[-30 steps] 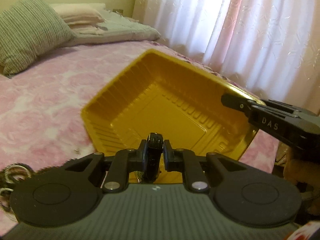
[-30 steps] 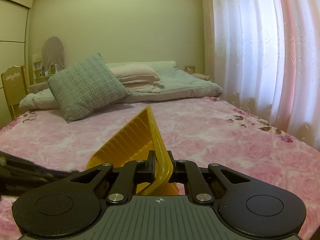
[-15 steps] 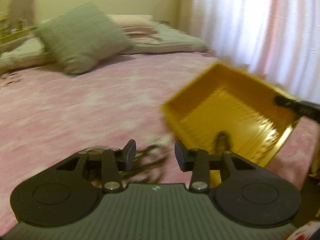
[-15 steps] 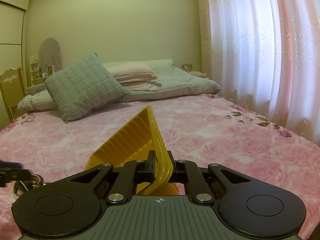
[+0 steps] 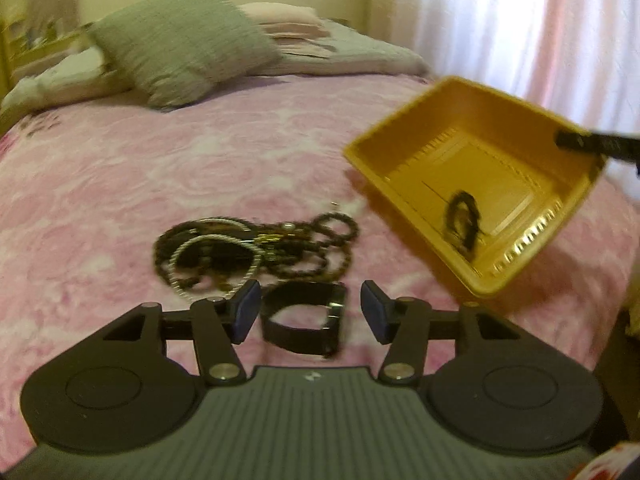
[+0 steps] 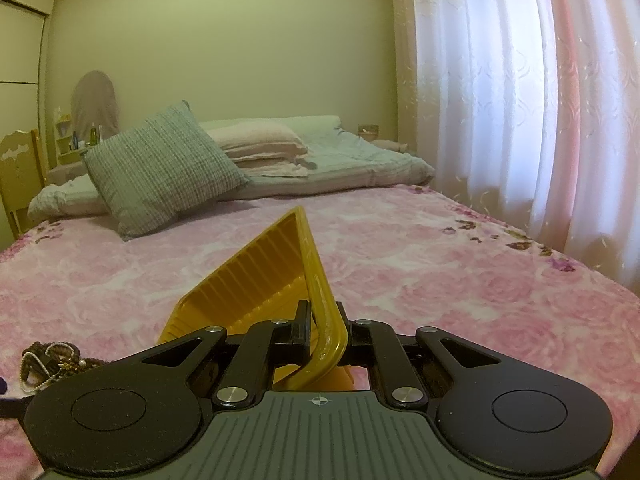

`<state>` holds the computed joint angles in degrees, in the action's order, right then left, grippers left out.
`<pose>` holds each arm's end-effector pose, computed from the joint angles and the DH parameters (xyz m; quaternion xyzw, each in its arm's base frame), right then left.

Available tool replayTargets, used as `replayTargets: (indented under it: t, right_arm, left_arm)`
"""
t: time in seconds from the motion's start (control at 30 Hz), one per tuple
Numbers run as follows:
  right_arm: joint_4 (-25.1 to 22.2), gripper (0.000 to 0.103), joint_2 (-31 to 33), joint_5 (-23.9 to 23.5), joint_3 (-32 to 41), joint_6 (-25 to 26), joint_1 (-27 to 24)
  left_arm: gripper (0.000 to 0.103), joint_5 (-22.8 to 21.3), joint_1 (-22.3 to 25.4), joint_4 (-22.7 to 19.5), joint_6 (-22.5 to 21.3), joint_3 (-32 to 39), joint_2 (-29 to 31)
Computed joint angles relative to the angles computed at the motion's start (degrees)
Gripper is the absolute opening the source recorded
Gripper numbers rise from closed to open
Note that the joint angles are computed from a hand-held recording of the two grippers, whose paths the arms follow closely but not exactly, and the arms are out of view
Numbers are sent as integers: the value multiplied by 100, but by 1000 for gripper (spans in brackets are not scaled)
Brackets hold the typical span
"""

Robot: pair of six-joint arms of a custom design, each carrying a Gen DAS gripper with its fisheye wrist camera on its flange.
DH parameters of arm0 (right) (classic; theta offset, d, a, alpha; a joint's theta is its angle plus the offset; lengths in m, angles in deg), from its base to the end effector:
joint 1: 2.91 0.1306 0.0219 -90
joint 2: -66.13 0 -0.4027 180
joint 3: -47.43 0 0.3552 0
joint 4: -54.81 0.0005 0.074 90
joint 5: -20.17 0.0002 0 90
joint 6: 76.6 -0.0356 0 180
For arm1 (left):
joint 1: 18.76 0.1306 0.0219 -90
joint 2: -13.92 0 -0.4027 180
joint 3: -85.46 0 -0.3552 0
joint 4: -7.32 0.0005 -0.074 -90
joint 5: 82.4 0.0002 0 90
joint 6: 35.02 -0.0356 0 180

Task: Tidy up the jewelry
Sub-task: 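Grasp the black bracelet with the left tool and release it into the tray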

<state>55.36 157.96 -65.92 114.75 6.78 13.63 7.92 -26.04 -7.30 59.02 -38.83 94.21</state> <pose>0.4398 0.1276 0.3411 -0.0539 0.8365 0.0813 0.5393 0.3588 -0.0465 0.3104 0.0267 0.9029 -0.0448 0.4266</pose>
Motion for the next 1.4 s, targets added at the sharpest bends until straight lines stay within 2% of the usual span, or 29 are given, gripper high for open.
replayTargets:
  t: [0.1,0.2,0.27,0.3,0.4,0.57,0.77,1.13,1.4]
  right_arm:
    - [-10,9,12,14,16,8,4]
    - [-9,9,17,32,15,14,9]
    - [-10,9,16,33,14,20,8]
    - [-14,9,16,35,18,17,8]
    - [-12,9,15,31,15,19,8]
    - [-16,9,20,29,24,19,9]
    - [-11,9,17,19,15,14,2]
    - [19,9,32,-16,8,-5,-15]
    - [5,9,41,-46,22,-28,-34]
  left_arm:
    - [43,-46,-124,-246,-343,155,159]
    - [31,-70,-186,-458,-619,279,304]
    - [16,-42,-197,-590,-772,346,352]
    - [13,-49,-195,-618,-807,361,372]
    - [10,41,-175,-700,-830,403,381]
    - [9,188,-142,-759,-634,500,371]
    - [9,368,-223,-577,-352,779,444]
    - [9,1275,-707,-94,-32,1521,1047]
    - [9,1507,-900,-39,109,1594,1386]
